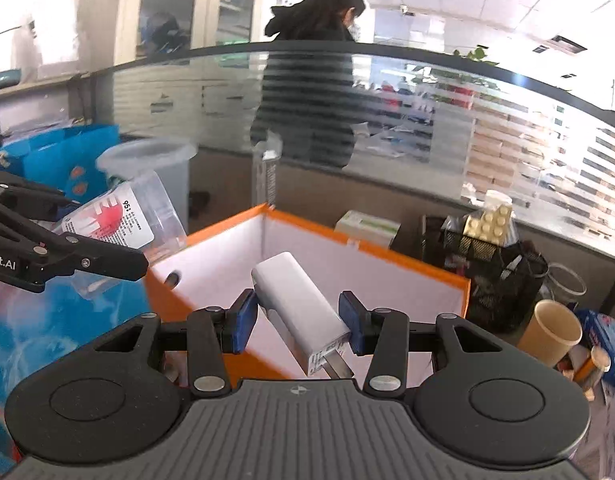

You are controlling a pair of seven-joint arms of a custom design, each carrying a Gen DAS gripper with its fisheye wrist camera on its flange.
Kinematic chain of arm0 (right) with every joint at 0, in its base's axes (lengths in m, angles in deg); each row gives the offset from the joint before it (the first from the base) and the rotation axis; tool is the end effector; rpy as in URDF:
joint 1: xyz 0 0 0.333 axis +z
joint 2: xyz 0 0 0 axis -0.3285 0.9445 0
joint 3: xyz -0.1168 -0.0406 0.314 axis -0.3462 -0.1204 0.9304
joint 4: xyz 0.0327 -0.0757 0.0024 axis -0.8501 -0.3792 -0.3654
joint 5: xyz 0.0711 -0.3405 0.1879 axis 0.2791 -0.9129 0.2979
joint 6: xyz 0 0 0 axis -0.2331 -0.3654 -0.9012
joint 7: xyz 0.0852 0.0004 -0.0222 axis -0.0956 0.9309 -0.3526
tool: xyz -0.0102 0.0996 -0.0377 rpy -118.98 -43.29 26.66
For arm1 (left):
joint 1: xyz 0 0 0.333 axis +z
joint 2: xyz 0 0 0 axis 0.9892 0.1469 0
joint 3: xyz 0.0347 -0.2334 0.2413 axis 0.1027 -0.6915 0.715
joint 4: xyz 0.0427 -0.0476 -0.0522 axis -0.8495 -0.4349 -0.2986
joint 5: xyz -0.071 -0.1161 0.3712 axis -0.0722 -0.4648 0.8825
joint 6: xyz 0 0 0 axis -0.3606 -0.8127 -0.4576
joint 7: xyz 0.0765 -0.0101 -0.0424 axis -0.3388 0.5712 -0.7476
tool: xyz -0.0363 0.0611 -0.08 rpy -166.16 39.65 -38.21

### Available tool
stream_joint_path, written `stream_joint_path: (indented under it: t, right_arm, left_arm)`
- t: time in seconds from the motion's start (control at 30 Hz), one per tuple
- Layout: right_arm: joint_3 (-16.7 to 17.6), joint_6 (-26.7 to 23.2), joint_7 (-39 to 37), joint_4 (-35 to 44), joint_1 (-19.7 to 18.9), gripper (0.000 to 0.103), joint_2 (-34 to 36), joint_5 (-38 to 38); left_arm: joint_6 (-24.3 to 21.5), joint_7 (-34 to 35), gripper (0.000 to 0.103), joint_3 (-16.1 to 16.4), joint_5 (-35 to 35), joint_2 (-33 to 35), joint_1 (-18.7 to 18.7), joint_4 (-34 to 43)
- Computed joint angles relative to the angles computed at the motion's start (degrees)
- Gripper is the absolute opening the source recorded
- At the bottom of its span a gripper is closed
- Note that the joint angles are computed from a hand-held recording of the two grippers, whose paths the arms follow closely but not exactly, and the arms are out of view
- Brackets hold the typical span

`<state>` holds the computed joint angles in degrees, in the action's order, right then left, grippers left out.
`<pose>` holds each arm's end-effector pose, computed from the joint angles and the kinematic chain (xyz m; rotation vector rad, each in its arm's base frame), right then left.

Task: Organize rigid objects
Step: 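Carry the jar with the left tool while the right tool carries the charger over the box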

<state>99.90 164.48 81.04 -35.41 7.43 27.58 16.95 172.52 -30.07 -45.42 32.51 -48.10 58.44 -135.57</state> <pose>0.5195 0.3475 0.5570 -1.9346 0.7210 -0.5099 0.4089 -0.4100 0.5506 -1.5862 1.6203 -1.0252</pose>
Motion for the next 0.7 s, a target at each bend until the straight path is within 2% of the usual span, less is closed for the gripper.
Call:
stream_joint_path:
  t: [0.07,0.23,0.3,0.47,0.7]
  right_arm:
    - [-0.8,-0.2,3.8,2.0,0.2,0.042,1.6,-3.3]
    - [-3.9,-2.3,19.5,7.1,1.2,0.042,6.9,-18.5]
    - [-6.4,-4.3,26.7,9.3,2.4,0.042,9.3,-25.4]
    - [-9.6,-9.3,38.2,13.5,3.5,0.042,14.1,-36.6]
    - [-9.2,-14.5,45.9,15.4,2.4,0.042,15.6,-46.7]
  left_arm:
    - [0.6,2.0,0.056,0.6,-0.9,1.2,0.3,1.6]
    - [1.4,7.2,0.056,2.6,-4.9,6.1,0.7,5.9]
    - [2.5,9.5,0.056,3.7,-8.2,8.2,1.0,6.8]
    - [5.3,14.1,0.056,5.8,-15.9,12.7,1.2,7.9]
    - [6.2,19.6,0.056,7.4,-21.2,15.7,0.1,9.2]
